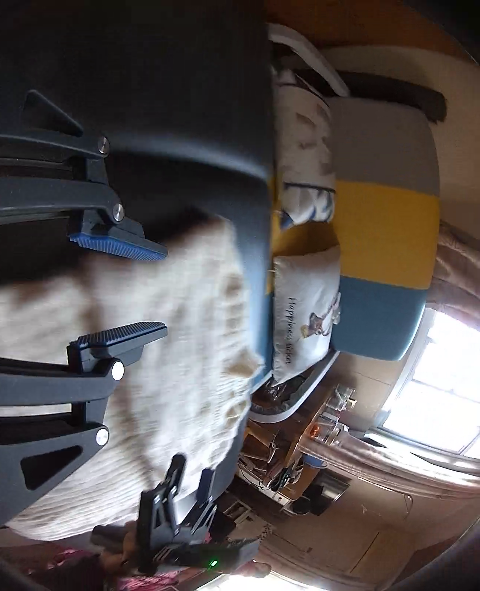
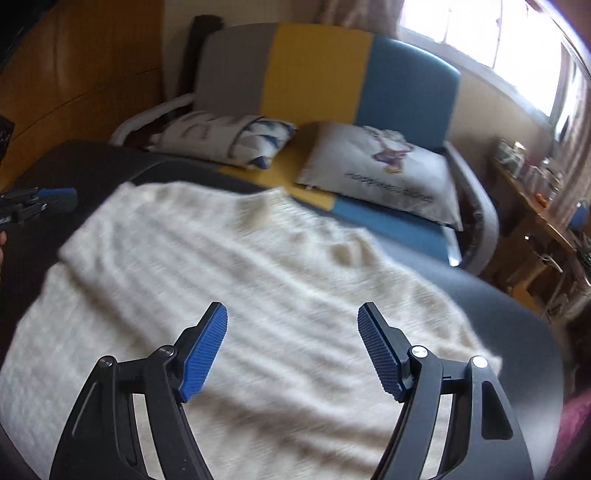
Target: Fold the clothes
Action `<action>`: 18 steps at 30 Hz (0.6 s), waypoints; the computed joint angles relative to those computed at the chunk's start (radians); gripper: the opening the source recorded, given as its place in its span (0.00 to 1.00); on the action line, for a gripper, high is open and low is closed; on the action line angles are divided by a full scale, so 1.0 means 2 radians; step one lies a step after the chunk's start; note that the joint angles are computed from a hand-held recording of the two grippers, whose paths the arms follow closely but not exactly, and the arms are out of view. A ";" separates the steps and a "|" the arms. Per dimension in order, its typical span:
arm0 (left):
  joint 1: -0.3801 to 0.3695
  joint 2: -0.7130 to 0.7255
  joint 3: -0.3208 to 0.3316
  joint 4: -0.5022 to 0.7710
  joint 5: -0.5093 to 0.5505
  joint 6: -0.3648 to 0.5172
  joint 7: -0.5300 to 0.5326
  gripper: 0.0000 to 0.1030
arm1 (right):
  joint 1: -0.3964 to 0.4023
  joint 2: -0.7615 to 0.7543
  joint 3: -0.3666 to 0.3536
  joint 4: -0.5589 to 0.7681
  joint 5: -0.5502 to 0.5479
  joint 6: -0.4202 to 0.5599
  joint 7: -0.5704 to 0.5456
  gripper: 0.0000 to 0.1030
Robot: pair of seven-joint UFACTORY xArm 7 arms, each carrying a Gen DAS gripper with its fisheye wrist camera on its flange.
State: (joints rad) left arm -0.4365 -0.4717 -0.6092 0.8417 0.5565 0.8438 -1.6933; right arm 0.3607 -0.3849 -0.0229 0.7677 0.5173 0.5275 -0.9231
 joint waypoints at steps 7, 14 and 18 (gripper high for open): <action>-0.015 -0.004 -0.054 -0.024 -0.005 -0.052 -0.107 0.34 | 0.042 -0.074 0.008 -0.075 0.029 0.034 0.012 0.73; 0.012 0.012 -0.038 -0.026 0.035 -0.104 -0.106 0.34 | 0.052 -0.120 -0.011 -0.108 0.031 0.075 0.048 0.73; 0.001 0.050 -0.016 -0.024 0.013 -0.093 -0.095 0.34 | 0.075 -0.072 -0.073 -0.043 0.115 0.164 0.037 0.73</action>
State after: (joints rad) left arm -0.4344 -0.3708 -0.6406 0.7947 0.5835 0.6574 -1.8830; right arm 0.5100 -0.5280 -0.1690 0.6817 0.7478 0.8558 -0.8492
